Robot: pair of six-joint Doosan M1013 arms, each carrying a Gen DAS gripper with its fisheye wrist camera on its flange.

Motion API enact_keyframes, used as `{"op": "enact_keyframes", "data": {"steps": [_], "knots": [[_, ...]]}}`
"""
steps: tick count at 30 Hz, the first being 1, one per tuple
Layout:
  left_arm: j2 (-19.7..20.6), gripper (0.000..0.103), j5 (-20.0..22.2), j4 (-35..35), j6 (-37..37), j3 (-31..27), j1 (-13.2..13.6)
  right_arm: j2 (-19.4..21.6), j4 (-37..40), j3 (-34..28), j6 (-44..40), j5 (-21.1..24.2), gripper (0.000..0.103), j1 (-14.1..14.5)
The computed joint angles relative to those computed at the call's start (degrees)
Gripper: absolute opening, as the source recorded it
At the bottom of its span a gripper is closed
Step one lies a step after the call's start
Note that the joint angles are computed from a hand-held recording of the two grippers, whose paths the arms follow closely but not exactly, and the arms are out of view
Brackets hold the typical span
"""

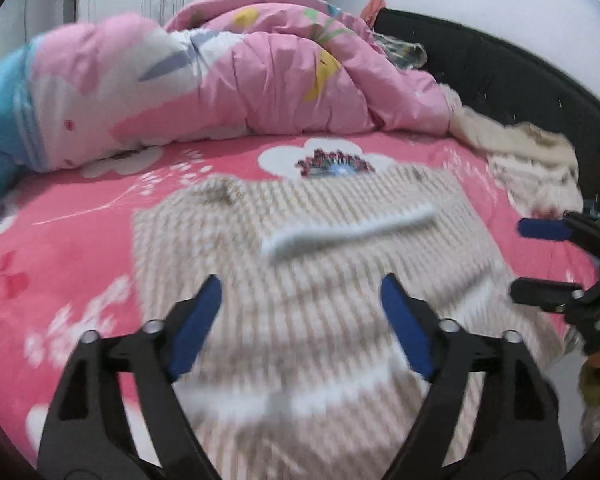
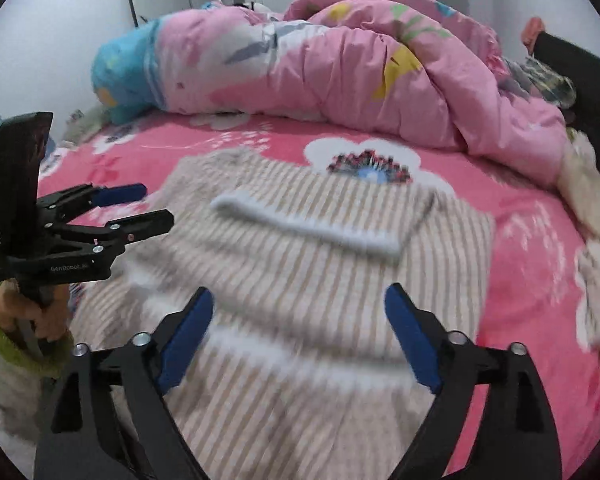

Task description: Fold large clothes

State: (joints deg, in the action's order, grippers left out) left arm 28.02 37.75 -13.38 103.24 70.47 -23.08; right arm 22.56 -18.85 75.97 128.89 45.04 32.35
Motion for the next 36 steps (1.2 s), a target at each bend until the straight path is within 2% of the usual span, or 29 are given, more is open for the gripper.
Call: {"op": "enact_keyframes", "data": {"steps": [1,4,9,12,13,15,17,26,36], "knots": [[-1.23,0.088,-0.6,1.56,-0.9,1.87,-0.36,-0.6,-0.24,1.11,1.24,-0.37,0.089,0.38],[-4.3,0.09,-0.99,8.61,-6.79,7.62,-1.94,-2.26,-2.19,5.47,9.5,-0.65,0.09,2.4],[-3.44,0.09,3.11,20.23,-18.72,10.57,-4.35,-2.34,-2.64,9.19,17.79,-2.64,0.09,3.36],[-3.79,0.097,-1.34,23.32,-24.01,13.27,-4.57,-0.4,-3.76,8.89,18.49,0.13,0.09,3.81],[-3.89,0.097,-2.51,21.25,-23.82,13.78,-4.12,1.04,-3.0,8.24,17.58,2.49,0.09,3.66],[-3.67,0.097,-2.58,18.98,-23.2,13.85,-3.71,0.99,-4.53,8.95,19.64,1.36,0.092,3.93],[-3.91,0.097,-3.48,20.11,-23.5,14.29,-3.79,0.79,-4.41,8.86,20.31,1.5,0.092,3.94],[-3.71,0.097,-3.61,16.44,-22.12,14.19,-3.27,0.79,-5.03,8.64,23.38,2.76,0.097,4.26],[-3.48,0.097,-2.75,14.54,-20.77,13.67,-2.9,0.92,-3.25,8.55,22.67,2.53,0.097,3.81]]}}
